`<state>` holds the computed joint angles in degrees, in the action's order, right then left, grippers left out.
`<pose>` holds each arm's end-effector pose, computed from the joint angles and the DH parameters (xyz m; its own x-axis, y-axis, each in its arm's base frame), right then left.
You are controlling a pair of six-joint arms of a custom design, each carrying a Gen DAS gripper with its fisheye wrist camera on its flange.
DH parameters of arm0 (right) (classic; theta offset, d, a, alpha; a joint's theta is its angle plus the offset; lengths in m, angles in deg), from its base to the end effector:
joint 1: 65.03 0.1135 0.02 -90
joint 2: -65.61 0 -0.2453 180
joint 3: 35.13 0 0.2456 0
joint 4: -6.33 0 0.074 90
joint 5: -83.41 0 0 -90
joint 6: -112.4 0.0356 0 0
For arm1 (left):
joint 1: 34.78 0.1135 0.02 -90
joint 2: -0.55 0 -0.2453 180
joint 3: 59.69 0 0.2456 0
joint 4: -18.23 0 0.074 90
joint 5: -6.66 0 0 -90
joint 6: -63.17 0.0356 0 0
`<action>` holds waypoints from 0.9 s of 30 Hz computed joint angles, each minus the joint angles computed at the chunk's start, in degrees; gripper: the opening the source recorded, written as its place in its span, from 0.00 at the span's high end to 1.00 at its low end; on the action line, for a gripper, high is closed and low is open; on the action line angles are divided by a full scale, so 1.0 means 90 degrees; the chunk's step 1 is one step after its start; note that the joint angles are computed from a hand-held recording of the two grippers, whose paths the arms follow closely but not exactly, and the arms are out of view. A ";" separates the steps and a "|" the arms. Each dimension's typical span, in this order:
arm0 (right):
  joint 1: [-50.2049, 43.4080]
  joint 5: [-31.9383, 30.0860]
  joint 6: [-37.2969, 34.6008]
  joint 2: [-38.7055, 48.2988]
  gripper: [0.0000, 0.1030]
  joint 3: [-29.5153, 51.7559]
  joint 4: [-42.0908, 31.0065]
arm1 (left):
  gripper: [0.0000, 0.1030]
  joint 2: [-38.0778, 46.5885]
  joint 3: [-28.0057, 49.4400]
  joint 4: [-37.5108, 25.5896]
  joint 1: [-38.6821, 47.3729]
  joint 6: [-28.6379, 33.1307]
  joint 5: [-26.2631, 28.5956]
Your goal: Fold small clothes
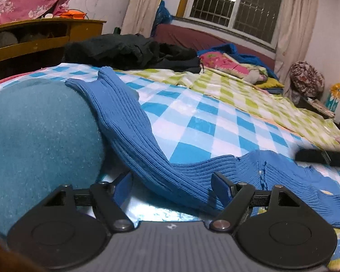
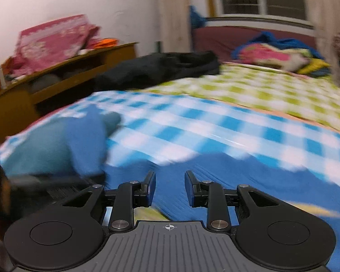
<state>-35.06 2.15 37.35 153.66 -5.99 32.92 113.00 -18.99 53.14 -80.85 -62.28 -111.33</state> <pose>0.2026 0.1106 0.0900 -0.5462 -0.0206 -0.8374 -0.2501 0.9581 0.1395 0.2028 -0.1864 0.0437 -0.5566 -0.1604 -0.8152 0.0645 0.9699 -0.2349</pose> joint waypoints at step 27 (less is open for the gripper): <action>0.1440 -0.0402 -0.1053 0.5269 0.91 0.9206 -0.5313 | 0.41 0.0294 -0.0563 0.1359 0.0554 0.0499 0.1194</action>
<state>-22.10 -1.47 27.87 201.08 76.87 -14.90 115.65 -24.06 65.37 -75.86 -57.80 -100.59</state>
